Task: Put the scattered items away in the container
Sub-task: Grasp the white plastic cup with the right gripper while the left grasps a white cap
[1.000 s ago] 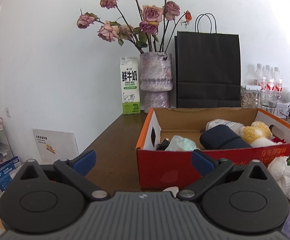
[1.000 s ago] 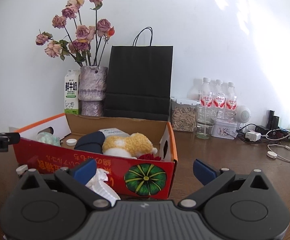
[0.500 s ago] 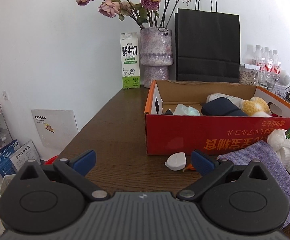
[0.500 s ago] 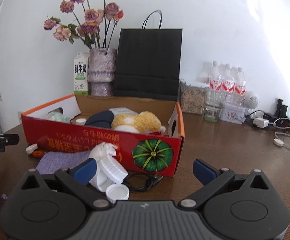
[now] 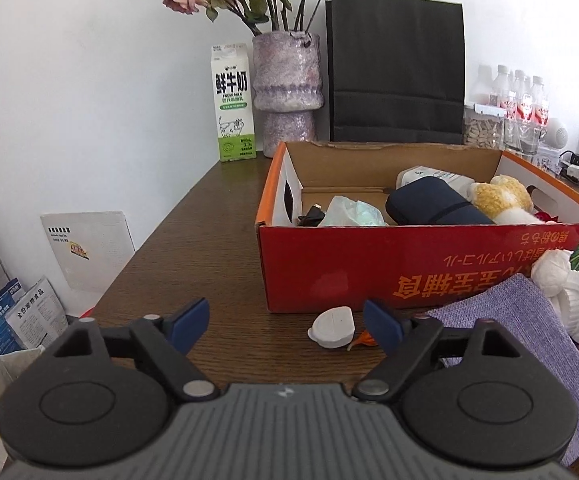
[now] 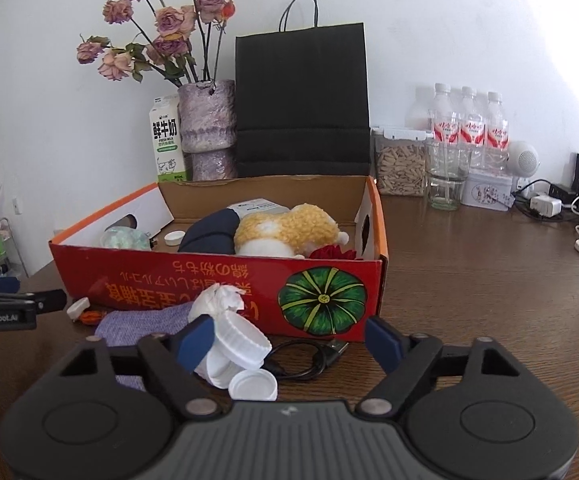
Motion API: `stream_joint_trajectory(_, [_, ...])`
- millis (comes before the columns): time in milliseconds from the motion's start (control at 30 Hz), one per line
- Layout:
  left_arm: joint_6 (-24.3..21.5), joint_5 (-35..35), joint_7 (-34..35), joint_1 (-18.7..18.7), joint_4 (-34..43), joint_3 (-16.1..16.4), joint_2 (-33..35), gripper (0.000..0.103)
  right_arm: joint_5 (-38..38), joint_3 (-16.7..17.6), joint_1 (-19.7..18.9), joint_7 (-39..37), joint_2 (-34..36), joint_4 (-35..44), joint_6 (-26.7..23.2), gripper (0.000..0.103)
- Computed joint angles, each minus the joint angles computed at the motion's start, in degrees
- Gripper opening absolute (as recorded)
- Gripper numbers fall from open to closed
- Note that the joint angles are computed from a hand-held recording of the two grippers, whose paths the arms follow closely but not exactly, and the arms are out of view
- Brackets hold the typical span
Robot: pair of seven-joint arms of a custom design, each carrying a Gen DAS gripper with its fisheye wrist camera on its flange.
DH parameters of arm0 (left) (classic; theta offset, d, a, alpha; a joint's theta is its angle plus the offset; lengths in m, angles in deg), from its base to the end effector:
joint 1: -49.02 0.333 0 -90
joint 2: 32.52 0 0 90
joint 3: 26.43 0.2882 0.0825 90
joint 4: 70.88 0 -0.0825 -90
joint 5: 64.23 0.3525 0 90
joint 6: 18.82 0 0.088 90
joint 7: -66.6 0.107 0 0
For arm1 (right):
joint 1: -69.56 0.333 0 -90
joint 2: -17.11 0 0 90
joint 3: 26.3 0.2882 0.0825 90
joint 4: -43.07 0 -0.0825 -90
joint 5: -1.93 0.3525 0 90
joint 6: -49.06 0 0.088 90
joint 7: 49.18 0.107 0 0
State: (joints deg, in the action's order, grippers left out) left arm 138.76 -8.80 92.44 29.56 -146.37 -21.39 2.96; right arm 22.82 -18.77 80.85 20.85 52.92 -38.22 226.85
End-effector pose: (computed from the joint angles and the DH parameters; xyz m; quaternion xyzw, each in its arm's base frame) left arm 0.6886 -0.2296 0.4442 -0.6354 0.5947 -0.3088 0.3837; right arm 0.6990 0.1782 0.4511 -0.6799 0.5276 -0.2658 0.4345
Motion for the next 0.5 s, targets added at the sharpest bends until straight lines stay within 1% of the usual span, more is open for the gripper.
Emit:
stream_joint_trajectory(67, [-1.9, -3.8, 4.2, 1.3, 3.1, -2.1, 2.1, 0.075, 0.1, 0.3, -0.2, 0.4, 1.2, 2.4, -2.0, 0.074])
stream_joint_trajectory(133, [-2.9, -7.1, 6.9, 2.1, 4.9, -3.1, 3.5, 0.066, 0.2, 0.2, 0.1, 1.1, 2.5, 4.9, -4.0, 0.068])
stream_joint_trajectory(167, [-2.5, -8.3, 7.3, 2.2, 5.0, -3.2, 3.6, 0.064, 0.3, 0.3, 0.0, 1.4, 3.2, 6.2, -5.1, 0.067])
stream_joint_trajectory(200, [-2.0, -8.8, 7.2, 2.1, 4.7, -2.9, 3.6, 0.061, 0.4, 0.2, 0.0, 1.8, 3.7, 7.2, -6.2, 0.062])
stream_joint_trajectory(233, [-1.5, -9.3, 7.1, 2.0, 4.3, -2.6, 3.5, 0.058, 0.8, 0.8, -0.3, 1.6, 4.0, 7.6, -6.5, 0.06])
stream_joint_trajectory(267, [-1.0, -9.8, 7.1, 2.1, 4.0, -2.5, 3.5, 0.058, 1.3, 1.5, -0.8, 1.1, 4.1, 7.7, -6.7, 0.06])
stream_joint_trajectory(300, [-0.4, -10.4, 7.2, 2.2, 3.8, -2.5, 3.4, 0.055, 1.7, 1.7, -1.0, 0.8, 4.0, 7.6, -6.8, 0.06])
stream_joint_trajectory(367, [0.8, -11.3, 7.5, 2.4, 3.2, -2.5, 3.3, 0.051, 1.4, 0.4, -0.1, 1.7, 4.0, 7.6, -7.7, 0.051])
stream_joint_trajectory(400, [1.1, -11.6, 7.7, 2.3, 3.2, -2.4, 3.3, 0.05, 1.0, -0.6, 0.5, 2.7, 4.3, 8.2, -9.0, 0.042])
stream_joint_trajectory(433, [1.3, -11.8, 7.8, 2.1, 3.1, -2.1, 3.3, 0.049, 0.8, -1.1, 0.7, 3.5, 4.7, 8.9, -10.2, 0.035])
stream_joint_trajectory(500, [2.1, -12.0, 7.8, 2.0, 2.6, -1.8, 3.1, 0.043, 0.9, -1.1, 0.6, 4.2, 5.0, 9.5, -11.1, 0.034])
